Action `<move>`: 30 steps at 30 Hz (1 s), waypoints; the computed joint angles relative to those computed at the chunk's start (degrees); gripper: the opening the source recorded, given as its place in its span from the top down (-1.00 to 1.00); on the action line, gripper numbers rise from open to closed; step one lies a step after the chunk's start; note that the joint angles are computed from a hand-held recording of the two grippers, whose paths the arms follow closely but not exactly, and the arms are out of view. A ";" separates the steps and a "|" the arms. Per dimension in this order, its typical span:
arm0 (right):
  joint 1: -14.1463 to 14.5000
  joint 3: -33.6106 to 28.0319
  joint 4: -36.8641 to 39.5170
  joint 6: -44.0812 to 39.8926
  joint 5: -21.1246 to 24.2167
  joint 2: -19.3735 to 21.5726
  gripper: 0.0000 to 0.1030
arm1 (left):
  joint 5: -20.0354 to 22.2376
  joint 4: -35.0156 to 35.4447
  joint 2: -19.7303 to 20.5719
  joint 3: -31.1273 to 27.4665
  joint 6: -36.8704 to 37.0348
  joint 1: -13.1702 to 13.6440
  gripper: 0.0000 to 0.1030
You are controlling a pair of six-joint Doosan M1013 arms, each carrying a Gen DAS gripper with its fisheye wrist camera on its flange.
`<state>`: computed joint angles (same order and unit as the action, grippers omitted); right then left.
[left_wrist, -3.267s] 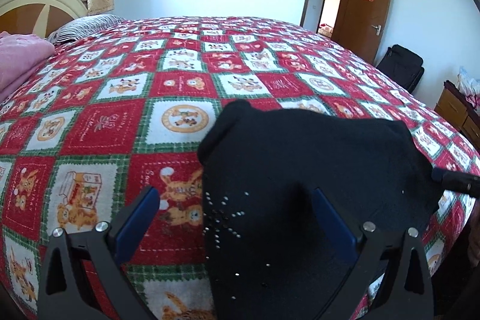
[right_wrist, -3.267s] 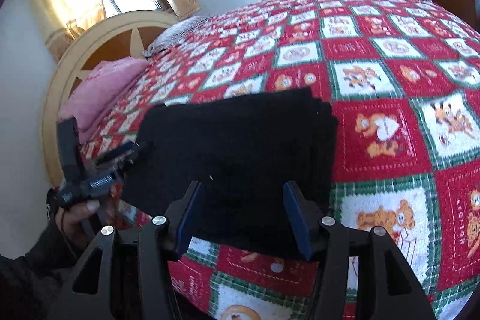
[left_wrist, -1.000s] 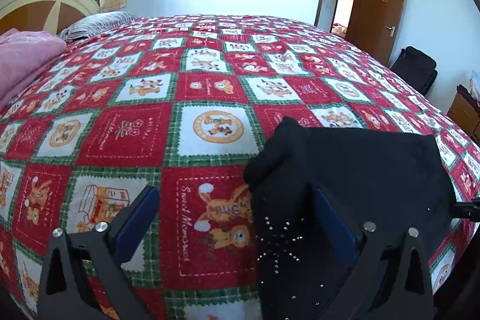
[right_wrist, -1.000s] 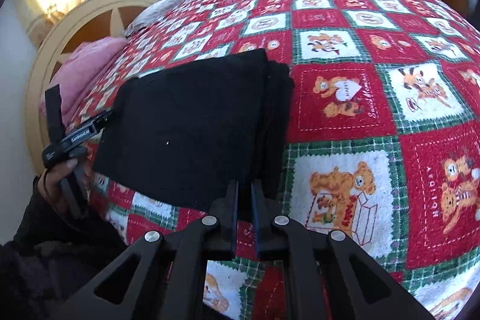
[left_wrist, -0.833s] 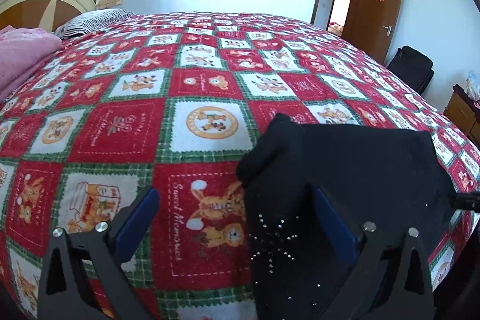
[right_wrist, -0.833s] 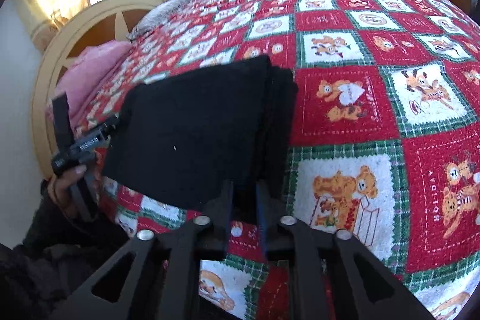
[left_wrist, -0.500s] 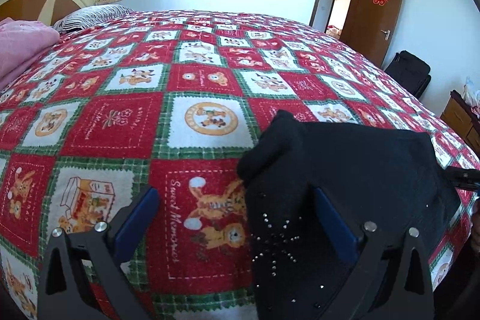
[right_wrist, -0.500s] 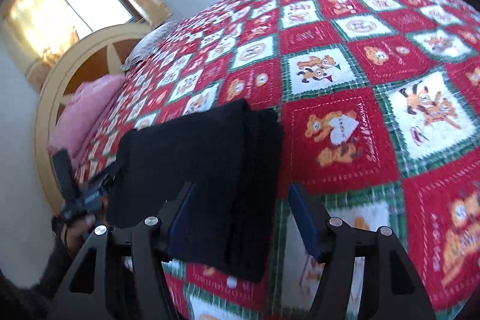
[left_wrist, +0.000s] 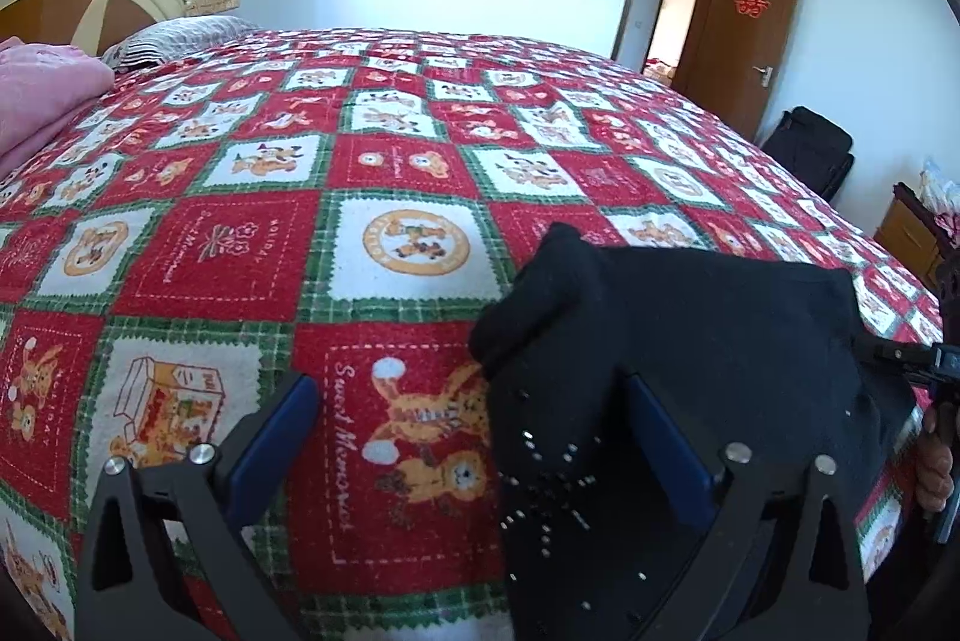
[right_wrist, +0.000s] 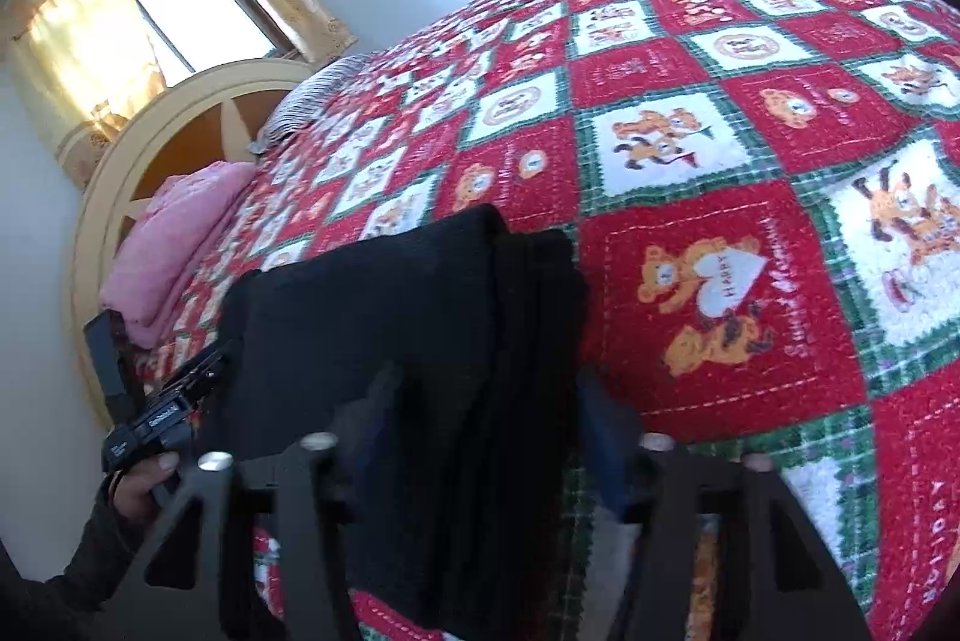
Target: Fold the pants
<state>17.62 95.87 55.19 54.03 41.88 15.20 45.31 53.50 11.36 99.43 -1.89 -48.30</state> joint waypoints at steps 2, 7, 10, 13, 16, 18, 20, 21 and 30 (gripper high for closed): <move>-0.30 0.01 1.42 -0.55 0.96 0.23 0.19 | -1.38 1.43 -0.52 0.95 -1.78 -0.29 -0.87; -1.00 -0.08 4.20 -0.84 2.57 1.01 0.18 | -2.94 3.16 -0.48 1.32 -3.99 -0.74 -0.81; -0.64 0.11 3.66 -0.82 1.61 0.78 0.18 | -6.23 3.33 -0.86 1.76 -4.80 -0.46 -0.48; -0.89 0.28 5.07 -1.57 2.13 0.91 0.16 | -6.59 4.04 -0.83 1.89 -5.13 -0.61 -0.48; -0.55 0.52 4.49 -1.58 1.02 0.54 0.19 | -10.99 5.28 -1.53 2.97 -6.14 -0.09 0.11; -0.12 0.76 4.14 -2.17 0.20 0.03 0.31 | -11.32 6.38 -1.72 3.10 -6.39 -0.24 0.51; 0.31 0.94 4.43 -3.40 -0.50 -0.68 0.39 | -12.20 6.77 -1.99 3.31 -6.00 -0.15 0.65; 0.45 0.94 4.55 -3.73 -0.67 -0.90 0.40 | -12.48 6.87 -2.13 3.44 -6.30 -0.09 0.69; 2.36 -3.39 5.26 -7.39 2.00 -0.41 0.45 | -13.20 13.81 -5.90 6.30 -17.44 0.52 0.74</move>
<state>19.98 92.48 60.46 46.64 43.87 14.79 32.11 67.32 5.46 105.73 -19.33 -47.78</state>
